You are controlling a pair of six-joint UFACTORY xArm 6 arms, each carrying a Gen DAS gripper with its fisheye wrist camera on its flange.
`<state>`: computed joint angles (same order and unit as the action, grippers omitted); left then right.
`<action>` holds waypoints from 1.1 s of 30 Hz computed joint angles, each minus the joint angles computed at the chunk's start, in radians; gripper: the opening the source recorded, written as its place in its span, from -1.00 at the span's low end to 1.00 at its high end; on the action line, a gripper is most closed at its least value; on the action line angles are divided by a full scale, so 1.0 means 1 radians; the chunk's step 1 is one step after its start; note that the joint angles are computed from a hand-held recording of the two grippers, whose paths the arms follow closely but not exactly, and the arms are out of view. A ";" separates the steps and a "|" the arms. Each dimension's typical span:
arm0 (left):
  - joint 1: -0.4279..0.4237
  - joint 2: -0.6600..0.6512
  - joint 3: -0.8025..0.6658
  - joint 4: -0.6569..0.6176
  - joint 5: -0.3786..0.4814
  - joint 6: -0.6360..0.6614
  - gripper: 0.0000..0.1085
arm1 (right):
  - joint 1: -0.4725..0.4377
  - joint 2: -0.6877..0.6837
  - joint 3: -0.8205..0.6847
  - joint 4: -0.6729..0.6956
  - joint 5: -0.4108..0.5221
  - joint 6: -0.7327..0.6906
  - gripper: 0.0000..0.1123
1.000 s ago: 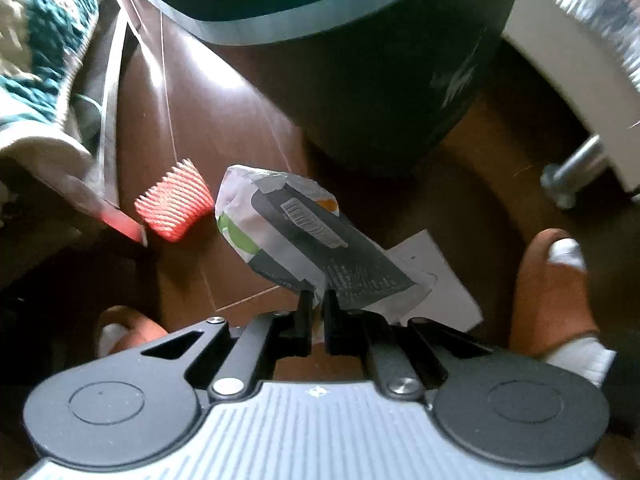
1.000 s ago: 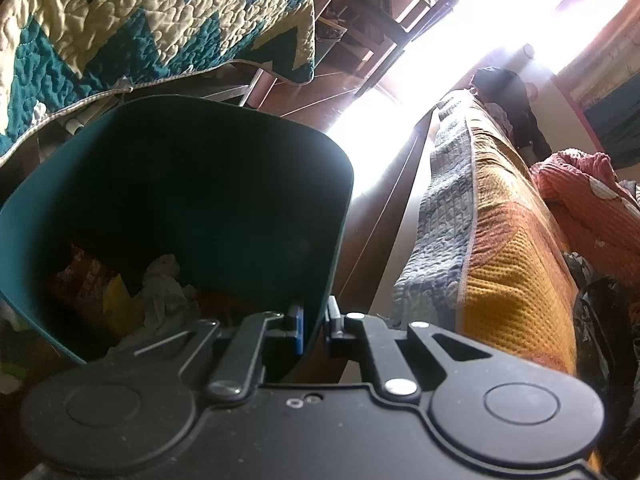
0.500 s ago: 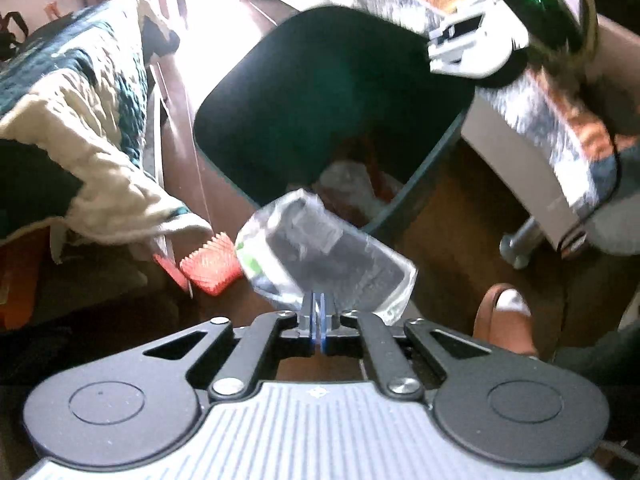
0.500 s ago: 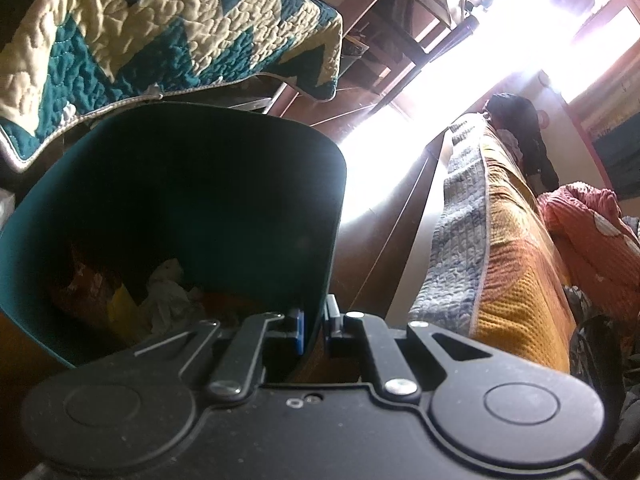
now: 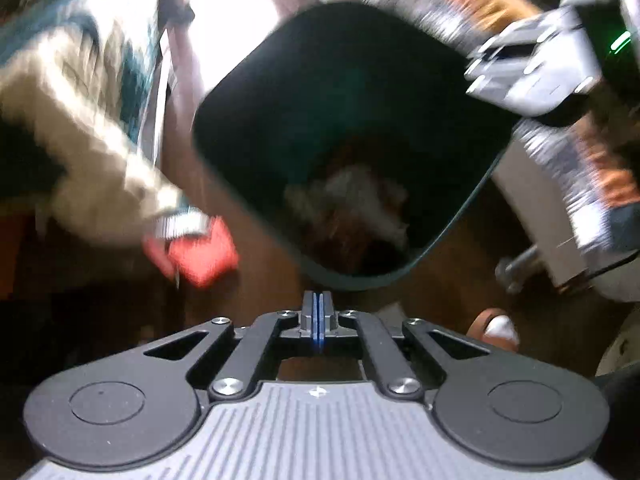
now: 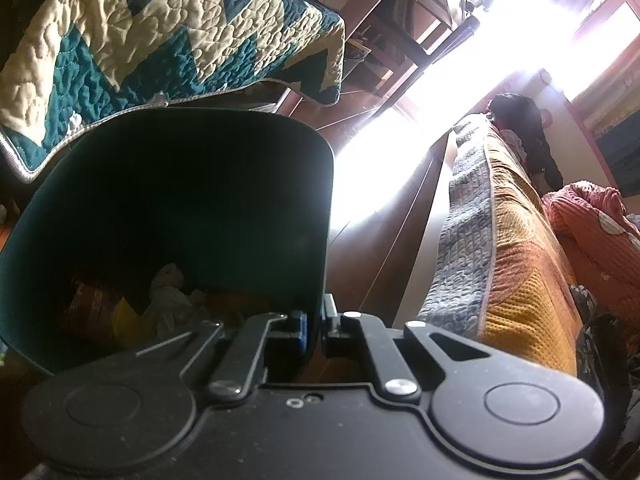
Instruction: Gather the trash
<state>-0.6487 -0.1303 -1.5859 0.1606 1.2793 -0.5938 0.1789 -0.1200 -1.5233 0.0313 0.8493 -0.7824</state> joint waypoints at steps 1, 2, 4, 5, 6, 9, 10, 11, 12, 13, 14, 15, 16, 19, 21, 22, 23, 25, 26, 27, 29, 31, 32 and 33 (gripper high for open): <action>0.000 -0.005 0.025 0.001 0.008 -0.014 -0.98 | 0.000 0.000 -0.001 0.004 0.002 -0.003 -0.90; -0.006 -0.006 0.044 0.016 0.020 -0.022 -0.98 | 0.000 -0.002 0.000 0.005 0.002 -0.005 -0.90; -0.015 0.007 0.052 0.039 0.058 -0.044 -0.91 | 0.002 -0.006 0.007 0.006 -0.001 -0.009 -0.90; -0.009 0.013 0.056 0.020 0.068 -0.042 -0.86 | 0.002 -0.007 0.007 0.006 -0.001 -0.010 -0.90; 0.000 0.017 0.065 -0.009 0.073 -0.033 -0.67 | 0.002 -0.006 0.005 0.007 0.000 -0.010 -0.90; 0.008 0.031 0.099 -0.041 0.086 -0.056 0.09 | 0.002 -0.003 0.000 0.009 0.004 -0.011 -0.90; 0.006 0.035 0.111 -0.039 0.086 -0.075 0.16 | 0.002 -0.002 -0.001 0.009 0.005 -0.011 -0.90; 0.005 0.039 0.128 -0.037 0.084 -0.100 0.16 | 0.001 -0.002 -0.002 0.010 0.006 -0.011 -0.90; 0.008 0.045 0.143 -0.051 0.085 -0.111 0.23 | 0.001 -0.001 -0.003 0.011 0.007 -0.010 -0.90; 0.015 0.063 0.148 -0.080 0.097 -0.127 0.28 | 0.002 0.000 -0.004 0.009 0.008 -0.008 -0.90; 0.024 0.075 0.159 -0.114 0.106 -0.149 0.28 | 0.002 0.000 -0.005 0.009 0.009 -0.009 -0.90; 0.034 0.087 0.176 -0.152 0.100 -0.164 0.28 | 0.001 0.000 -0.005 0.012 0.010 -0.008 -0.90; 0.042 0.098 0.192 -0.173 0.090 -0.176 0.28 | 0.000 0.000 -0.005 0.014 0.011 -0.008 -0.90; 0.047 0.132 0.228 -0.175 0.068 -0.216 0.28 | 0.003 -0.004 0.002 0.015 0.007 -0.011 -0.89; 0.055 0.145 0.258 -0.171 0.055 -0.242 0.28 | 0.004 -0.006 0.004 0.015 0.006 -0.012 -0.89; 0.056 0.145 0.273 -0.168 0.051 -0.256 0.28 | 0.004 -0.007 0.005 0.016 0.005 -0.012 -0.89; 0.059 0.147 0.288 -0.169 0.044 -0.262 0.27 | 0.004 -0.007 0.006 0.017 0.005 -0.012 -0.89; 0.071 0.141 0.323 -0.179 0.028 -0.261 0.16 | 0.002 -0.009 0.007 0.022 0.006 -0.015 -0.89; 0.077 0.141 0.333 -0.188 0.020 -0.258 0.07 | 0.002 -0.008 0.006 0.023 0.006 -0.016 -0.90; 0.083 0.138 0.346 -0.199 0.012 -0.255 -0.17 | 0.000 -0.009 0.007 0.025 0.005 -0.017 -0.90; 0.093 0.134 0.360 -0.212 0.009 -0.248 -0.50 | -0.001 -0.006 0.005 0.024 0.007 -0.015 -0.90; 0.091 0.128 0.371 -0.199 0.001 -0.240 -0.74 | -0.001 -0.006 0.005 0.021 0.007 -0.013 -0.90; 0.087 0.125 0.371 -0.186 0.001 -0.240 -0.79 | -0.002 -0.007 0.007 0.019 0.007 -0.012 -0.90; 0.082 0.121 0.368 -0.171 0.001 -0.245 -0.83 | -0.002 -0.007 0.008 0.016 0.006 -0.011 -0.90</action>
